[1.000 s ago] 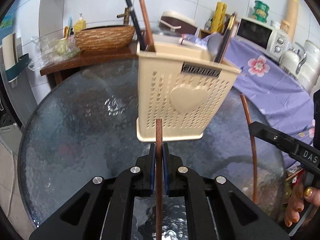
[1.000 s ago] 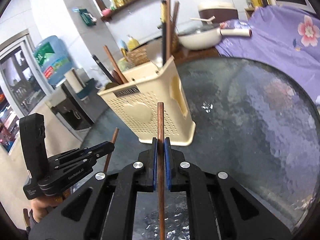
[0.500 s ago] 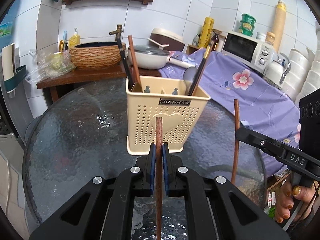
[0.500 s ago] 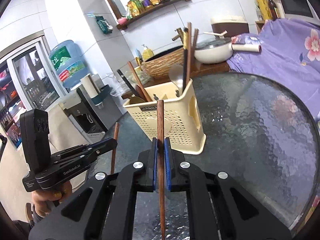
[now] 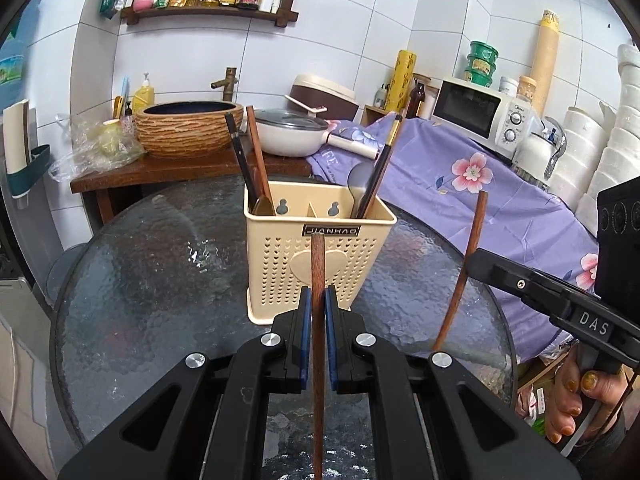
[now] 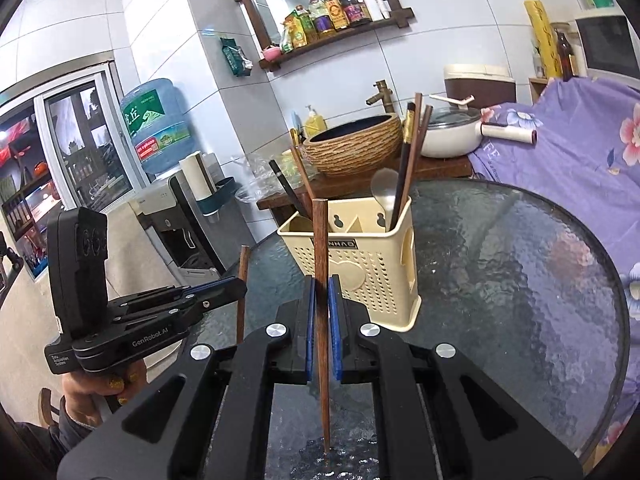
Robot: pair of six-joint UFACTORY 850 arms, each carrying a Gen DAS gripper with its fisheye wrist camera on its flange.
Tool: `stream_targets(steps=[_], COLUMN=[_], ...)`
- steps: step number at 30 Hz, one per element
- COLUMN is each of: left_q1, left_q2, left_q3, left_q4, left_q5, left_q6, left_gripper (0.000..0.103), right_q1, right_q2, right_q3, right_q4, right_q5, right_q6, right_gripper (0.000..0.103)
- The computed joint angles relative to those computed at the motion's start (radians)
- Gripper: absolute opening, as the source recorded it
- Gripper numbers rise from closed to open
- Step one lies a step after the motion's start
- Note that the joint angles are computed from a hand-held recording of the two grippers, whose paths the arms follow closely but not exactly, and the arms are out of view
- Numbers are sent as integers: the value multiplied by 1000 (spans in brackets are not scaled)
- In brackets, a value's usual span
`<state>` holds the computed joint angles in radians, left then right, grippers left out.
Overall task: Organize utensils
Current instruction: 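Lift both brown chopsticks toward the basket with both tools, then carry both brown chopsticks over the basket opening and lower them in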
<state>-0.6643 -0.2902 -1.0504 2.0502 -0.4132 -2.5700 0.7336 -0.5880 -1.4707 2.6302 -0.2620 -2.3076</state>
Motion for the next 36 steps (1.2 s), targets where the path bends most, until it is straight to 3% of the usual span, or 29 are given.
stream_targets(steps=[23,30,36], left_q1=[-14,-10,-6], left_q2=[29,42,62], left_q3=[-13,-28,-74], left_q4=[36,61,35], left_q5=[-57,-48,-41], left_q6=[-1,-12,80], left_gripper=[6,6,6], right_q1=[8,-4,-16], right_q2=[-7,-2,-10], right_q3=[-48,-74,-149], right_q4=[20,-122,-311], right_q5=[29,34,60], right_q6=[-62,75,254], right_gripper=[7,7,7])
